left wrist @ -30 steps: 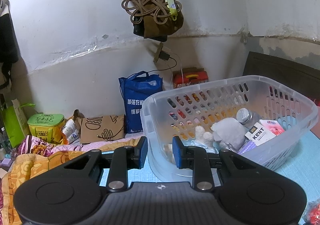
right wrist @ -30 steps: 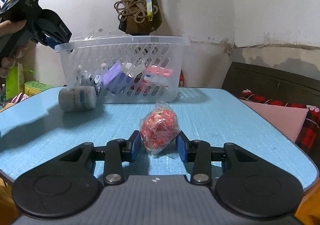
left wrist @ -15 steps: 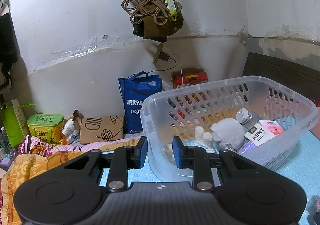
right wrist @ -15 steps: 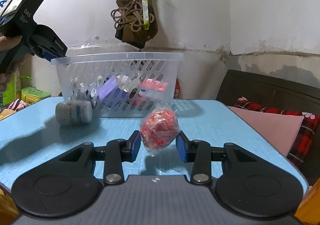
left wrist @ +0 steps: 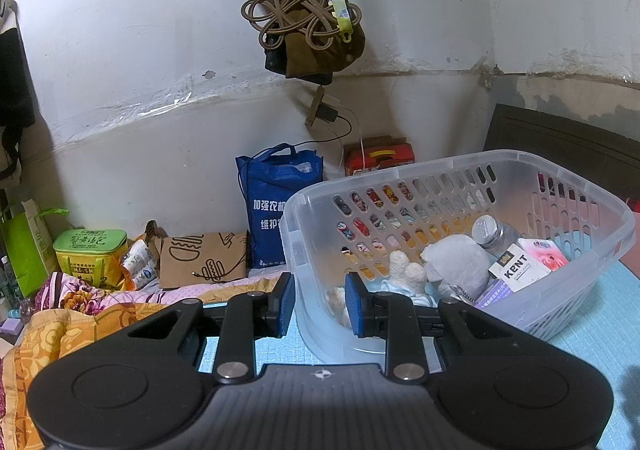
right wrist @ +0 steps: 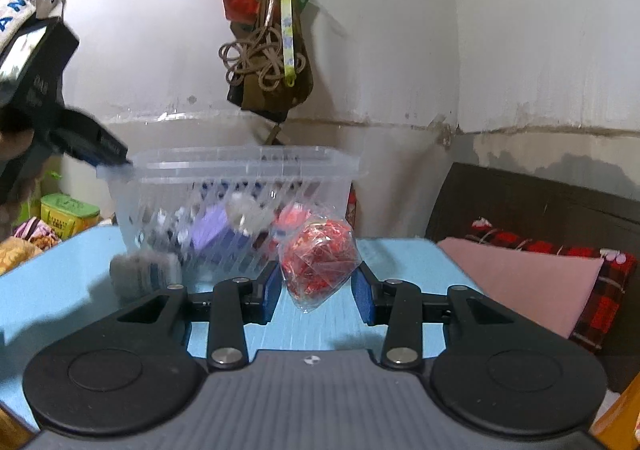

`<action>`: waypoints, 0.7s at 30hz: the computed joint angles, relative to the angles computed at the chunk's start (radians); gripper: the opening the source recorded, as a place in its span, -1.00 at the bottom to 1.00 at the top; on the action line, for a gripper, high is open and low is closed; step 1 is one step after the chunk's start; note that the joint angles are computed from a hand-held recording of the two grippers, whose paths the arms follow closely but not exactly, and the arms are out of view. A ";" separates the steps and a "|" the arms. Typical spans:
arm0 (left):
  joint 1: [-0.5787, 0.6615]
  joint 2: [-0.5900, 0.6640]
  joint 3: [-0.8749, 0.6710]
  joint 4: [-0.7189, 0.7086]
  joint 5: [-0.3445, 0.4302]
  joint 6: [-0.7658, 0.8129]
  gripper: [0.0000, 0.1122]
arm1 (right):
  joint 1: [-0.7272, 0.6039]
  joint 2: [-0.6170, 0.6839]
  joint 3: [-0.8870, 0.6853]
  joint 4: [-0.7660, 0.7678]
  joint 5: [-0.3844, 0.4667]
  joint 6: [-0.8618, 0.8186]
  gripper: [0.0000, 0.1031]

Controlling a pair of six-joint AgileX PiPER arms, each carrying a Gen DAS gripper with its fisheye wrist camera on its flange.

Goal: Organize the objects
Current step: 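Lift and carry the red candy bag over the basket with the right gripper, then open the right gripper to drop the candy bag into the basket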

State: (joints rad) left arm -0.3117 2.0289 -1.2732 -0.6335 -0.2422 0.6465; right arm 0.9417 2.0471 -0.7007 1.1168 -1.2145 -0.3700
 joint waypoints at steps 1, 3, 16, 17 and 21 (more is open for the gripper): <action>0.000 0.001 -0.003 -0.006 0.001 0.006 -0.44 | -0.001 -0.013 0.002 -0.002 -0.002 -0.009 -0.18; -0.001 0.001 -0.003 -0.003 0.001 0.001 -0.44 | -0.010 -0.058 0.007 -0.012 -0.003 -0.038 -0.18; 0.001 0.002 -0.006 -0.011 0.010 0.010 -0.45 | -0.229 -0.275 -0.252 -0.124 0.366 -0.464 -0.17; 0.001 0.002 -0.006 -0.011 0.010 0.011 -0.45 | -0.253 -0.258 -0.300 -0.116 0.429 -0.486 -0.17; 0.001 0.003 -0.007 -0.011 0.010 0.010 -0.45 | -0.329 -0.154 -0.496 -0.019 0.637 -0.624 -0.17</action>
State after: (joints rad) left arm -0.3109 2.0319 -1.2800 -0.6448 -0.2324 0.6568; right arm 0.6126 1.8935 -1.1966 1.0983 -0.5774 -0.9941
